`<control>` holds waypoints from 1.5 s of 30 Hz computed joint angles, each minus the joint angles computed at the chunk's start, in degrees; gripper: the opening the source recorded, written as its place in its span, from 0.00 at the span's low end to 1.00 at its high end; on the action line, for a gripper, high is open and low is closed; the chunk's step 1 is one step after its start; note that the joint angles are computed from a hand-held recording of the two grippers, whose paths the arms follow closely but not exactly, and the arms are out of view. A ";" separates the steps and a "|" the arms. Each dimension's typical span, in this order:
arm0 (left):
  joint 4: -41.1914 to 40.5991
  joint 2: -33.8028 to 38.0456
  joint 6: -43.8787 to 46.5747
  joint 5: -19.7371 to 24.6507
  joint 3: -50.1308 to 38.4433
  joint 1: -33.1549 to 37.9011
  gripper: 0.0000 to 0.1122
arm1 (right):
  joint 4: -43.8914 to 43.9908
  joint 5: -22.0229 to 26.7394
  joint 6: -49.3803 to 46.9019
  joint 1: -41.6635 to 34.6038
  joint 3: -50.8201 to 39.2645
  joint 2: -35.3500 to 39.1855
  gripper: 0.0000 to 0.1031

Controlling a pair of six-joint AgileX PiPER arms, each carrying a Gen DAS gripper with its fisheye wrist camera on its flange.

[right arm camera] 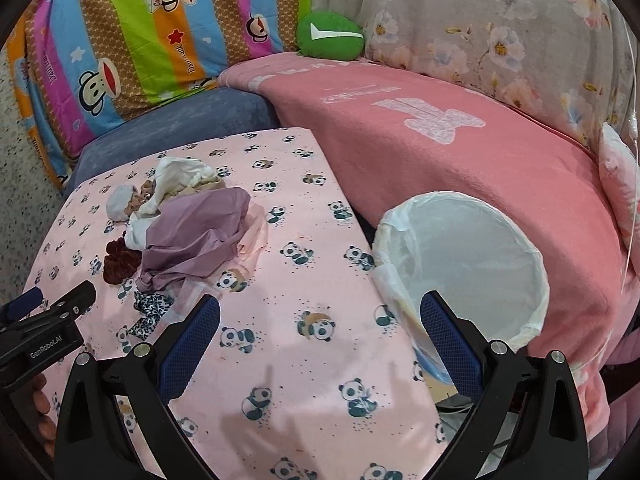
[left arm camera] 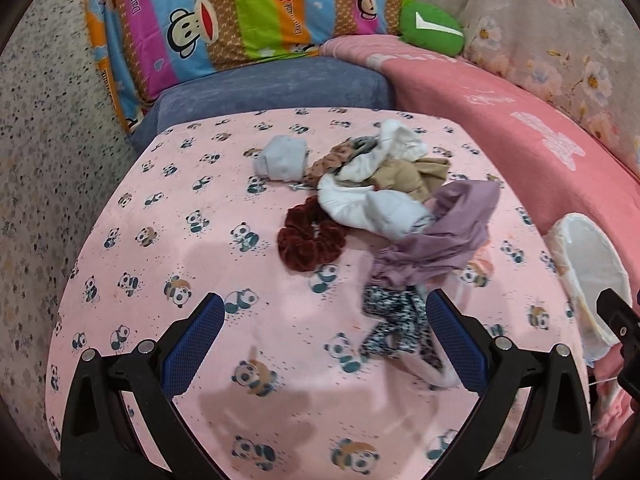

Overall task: Organize soft objects
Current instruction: 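Lower the right tool onto the purple cloth and close it, then lift the purple cloth with the right tool while the left tool grasps the sheer pink cloth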

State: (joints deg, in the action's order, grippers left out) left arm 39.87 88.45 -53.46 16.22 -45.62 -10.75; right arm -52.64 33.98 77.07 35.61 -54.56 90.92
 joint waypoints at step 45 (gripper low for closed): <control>-33.68 5.03 34.25 -4.89 -1.62 3.38 0.86 | 16.60 -12.05 -14.90 -3.60 -11.25 10.34 0.02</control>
